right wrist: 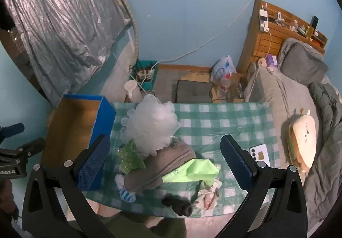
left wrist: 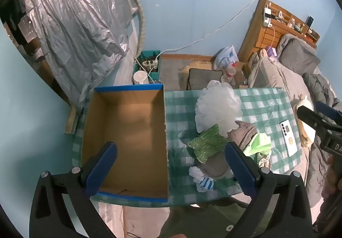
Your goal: Organize soft objects
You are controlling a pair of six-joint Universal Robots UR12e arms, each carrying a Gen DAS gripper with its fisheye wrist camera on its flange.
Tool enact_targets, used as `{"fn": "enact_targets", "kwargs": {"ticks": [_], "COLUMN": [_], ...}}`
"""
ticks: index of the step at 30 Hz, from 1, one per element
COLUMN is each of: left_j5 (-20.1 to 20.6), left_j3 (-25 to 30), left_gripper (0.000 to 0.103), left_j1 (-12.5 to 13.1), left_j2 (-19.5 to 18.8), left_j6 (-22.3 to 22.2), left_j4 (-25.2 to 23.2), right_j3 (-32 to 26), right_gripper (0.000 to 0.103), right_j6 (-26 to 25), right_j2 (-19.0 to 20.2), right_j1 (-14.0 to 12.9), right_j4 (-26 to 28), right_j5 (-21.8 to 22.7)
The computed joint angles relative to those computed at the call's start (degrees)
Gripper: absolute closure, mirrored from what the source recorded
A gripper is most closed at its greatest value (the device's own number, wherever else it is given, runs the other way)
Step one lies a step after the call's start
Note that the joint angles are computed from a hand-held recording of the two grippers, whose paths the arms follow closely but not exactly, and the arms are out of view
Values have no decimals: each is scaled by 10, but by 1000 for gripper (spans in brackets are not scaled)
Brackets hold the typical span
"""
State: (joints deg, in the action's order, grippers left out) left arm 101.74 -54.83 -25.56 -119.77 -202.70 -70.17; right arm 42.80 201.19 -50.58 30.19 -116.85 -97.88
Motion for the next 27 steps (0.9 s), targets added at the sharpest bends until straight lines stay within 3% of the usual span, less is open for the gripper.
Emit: {"fn": "enact_targets", "kwargs": {"ticks": [27], "left_j5": [-9], "left_j3": [5], "left_gripper": [2], "left_j1": [-1], "left_j2": [-6], "left_j6": [-1], "left_j4": [-9], "right_j3": [-9], "right_gripper": [2], "right_j6": [-3], "right_j2": [5], "right_j1": [-5], "right_j4": [7], "right_j5": [5]}}
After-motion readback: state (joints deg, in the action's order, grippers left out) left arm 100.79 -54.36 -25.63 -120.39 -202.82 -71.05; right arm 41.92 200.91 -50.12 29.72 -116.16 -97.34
